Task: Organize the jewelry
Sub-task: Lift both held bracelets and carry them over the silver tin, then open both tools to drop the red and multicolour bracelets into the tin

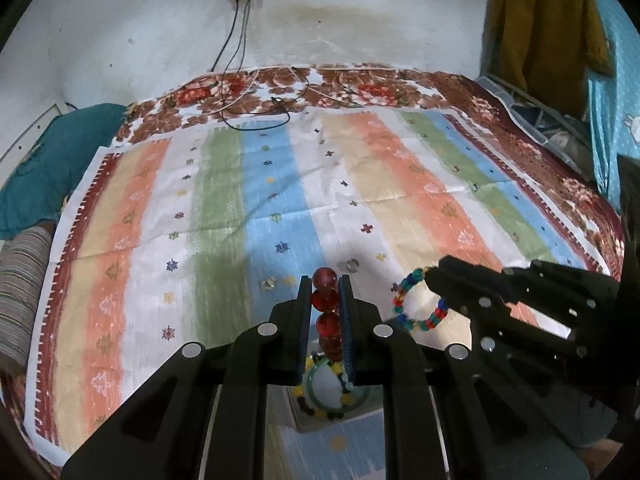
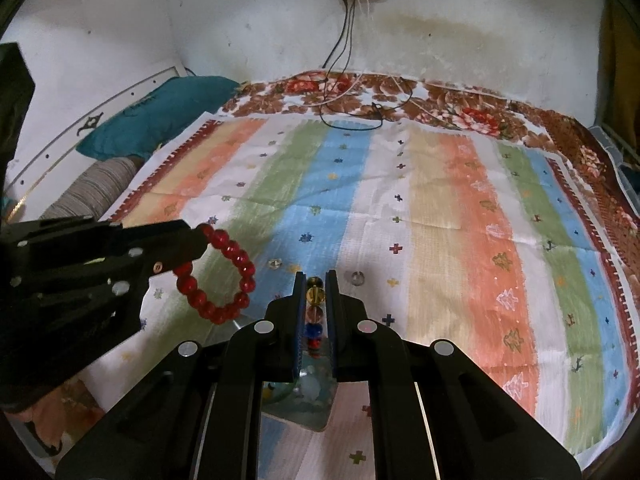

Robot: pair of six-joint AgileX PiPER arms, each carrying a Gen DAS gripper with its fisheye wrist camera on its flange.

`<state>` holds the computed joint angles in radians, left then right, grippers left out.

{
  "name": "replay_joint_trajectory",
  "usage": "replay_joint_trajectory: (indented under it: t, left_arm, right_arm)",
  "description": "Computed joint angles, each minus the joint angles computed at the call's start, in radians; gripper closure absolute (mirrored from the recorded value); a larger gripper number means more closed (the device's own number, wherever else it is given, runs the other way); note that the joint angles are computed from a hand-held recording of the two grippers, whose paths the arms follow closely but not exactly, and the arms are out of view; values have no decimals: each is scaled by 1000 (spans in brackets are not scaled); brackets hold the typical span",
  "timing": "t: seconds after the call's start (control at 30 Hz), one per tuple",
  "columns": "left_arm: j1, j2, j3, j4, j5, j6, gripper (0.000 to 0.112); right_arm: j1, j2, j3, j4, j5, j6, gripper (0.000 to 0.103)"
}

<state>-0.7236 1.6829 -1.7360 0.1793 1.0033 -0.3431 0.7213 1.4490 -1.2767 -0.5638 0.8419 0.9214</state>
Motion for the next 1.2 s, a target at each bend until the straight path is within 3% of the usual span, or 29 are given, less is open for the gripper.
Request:
replay_joint_trajectory:
  t: [0.47,0.57,0.6,0.63,0.67,0.97,1.2]
  left_arm:
    - [-7,-48,66,-9,7,-24,99]
    - [1,-29,47,-19,44,-22,99]
    - [1,-27,44,-11,52,-29,99]
    - [2,-26,42,-2,58,-34,99]
    - [3,-26,42,6,58,-41,99]
    - [64,32,-20,6,102,-76,77]
    - [124,143,-140,-56,160,-38,76]
  right_arm:
    - [11,-49,65,40,-10,-1,93]
    - [2,-38,55,62,2,-13,91]
    - [-4,-34,51,73,9,-18,82]
    - [-9,-30,48,80,14,-19,61]
    - [-16,-30,50,85,12,-20,57]
    - [-52,24,13,111,23,-74,57]
    - [-105,92,-39,146,31,-142,55]
